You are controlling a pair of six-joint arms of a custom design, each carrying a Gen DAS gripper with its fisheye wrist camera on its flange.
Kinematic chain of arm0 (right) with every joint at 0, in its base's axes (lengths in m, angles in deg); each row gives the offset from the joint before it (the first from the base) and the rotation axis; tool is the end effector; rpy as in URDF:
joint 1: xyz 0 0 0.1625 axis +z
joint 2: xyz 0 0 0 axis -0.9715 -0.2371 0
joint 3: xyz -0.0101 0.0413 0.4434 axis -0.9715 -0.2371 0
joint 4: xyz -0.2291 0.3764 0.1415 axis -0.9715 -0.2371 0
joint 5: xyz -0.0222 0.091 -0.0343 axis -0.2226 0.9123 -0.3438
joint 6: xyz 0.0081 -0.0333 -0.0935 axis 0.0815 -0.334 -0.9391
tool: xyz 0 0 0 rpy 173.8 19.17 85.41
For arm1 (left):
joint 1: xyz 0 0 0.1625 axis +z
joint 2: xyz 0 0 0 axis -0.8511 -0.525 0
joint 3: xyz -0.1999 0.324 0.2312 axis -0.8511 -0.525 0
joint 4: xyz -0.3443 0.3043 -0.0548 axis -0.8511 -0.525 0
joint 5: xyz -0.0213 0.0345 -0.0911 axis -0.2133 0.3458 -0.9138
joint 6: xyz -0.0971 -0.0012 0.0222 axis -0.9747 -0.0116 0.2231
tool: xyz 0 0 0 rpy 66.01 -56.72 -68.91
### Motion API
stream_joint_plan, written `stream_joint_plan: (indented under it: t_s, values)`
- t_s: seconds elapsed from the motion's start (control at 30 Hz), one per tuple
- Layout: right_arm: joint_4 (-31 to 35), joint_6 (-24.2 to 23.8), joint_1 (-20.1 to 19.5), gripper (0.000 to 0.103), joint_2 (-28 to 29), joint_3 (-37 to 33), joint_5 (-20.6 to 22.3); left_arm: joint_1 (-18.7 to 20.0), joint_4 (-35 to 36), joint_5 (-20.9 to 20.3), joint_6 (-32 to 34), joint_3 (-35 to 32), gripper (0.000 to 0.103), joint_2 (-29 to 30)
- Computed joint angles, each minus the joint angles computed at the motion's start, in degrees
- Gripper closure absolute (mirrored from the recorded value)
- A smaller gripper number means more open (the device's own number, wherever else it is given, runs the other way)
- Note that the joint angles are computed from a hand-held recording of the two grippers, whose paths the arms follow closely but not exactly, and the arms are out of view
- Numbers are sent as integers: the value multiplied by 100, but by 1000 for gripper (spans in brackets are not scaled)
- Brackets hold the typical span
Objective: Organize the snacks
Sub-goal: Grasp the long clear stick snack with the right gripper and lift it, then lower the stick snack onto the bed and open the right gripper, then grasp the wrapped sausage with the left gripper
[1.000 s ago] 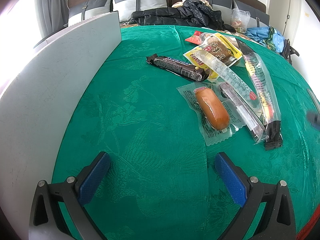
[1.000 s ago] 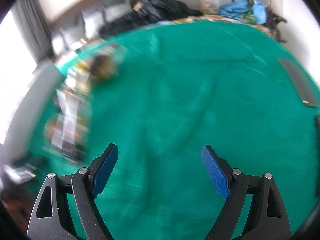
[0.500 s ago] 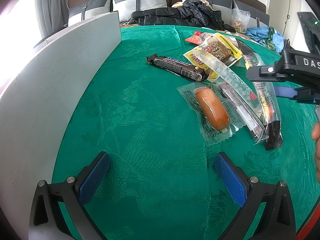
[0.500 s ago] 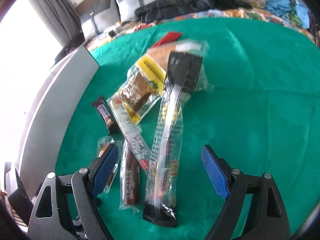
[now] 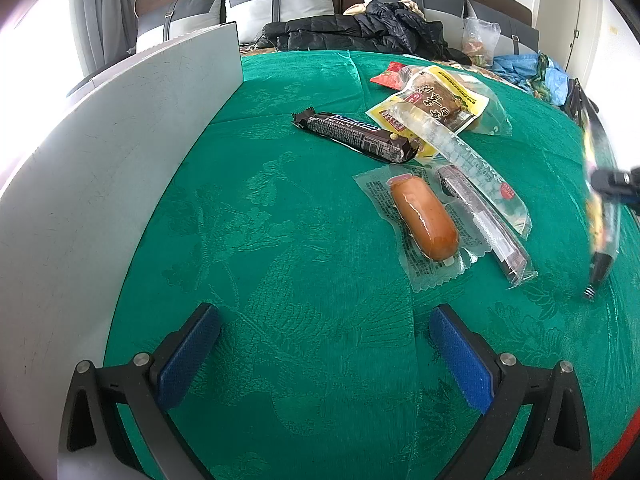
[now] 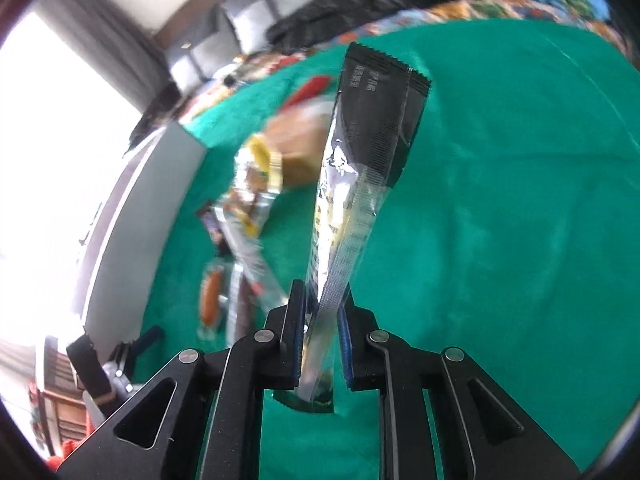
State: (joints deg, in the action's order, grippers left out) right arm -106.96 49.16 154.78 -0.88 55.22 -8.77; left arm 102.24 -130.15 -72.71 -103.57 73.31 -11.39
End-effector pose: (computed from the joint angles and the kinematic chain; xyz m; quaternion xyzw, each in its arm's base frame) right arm 0.0096 -0.5454 0.3183 0.0794 -0.9542 0.2440 0.1541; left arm -0.2780 -0.5595 -0.0088 0.1641 0.8889 -0.2600 0.3395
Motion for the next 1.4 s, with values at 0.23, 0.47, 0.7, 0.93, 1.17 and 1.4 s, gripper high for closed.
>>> stream_joint_plan:
  t_s: [0.23,0.47,0.7,0.93,1.17,1.4]
  values:
    - [-720,183,-95,23,206,30,-976,-2,10,1,-4,-8,0,3]
    - [-2487,-822,-293,20,240,774,-643,1,3,-1,0,-3,0,2]
    - [-3273,-1168,-398,18,457,933,-331,3,-4,-1,4,-7,0,8]
    - [-3791,-1607,-65,12,971,811,-1246,4,-2,-2,2,-5,0,5]
    - [-3968,-1767,-21,12,1083,791,-1478,146,554,-796,-497,-170,1,-307]
    - [-3998,-1779,-22,12,1111,786,-1485,268,735,-1222,-807,-936,12,8]
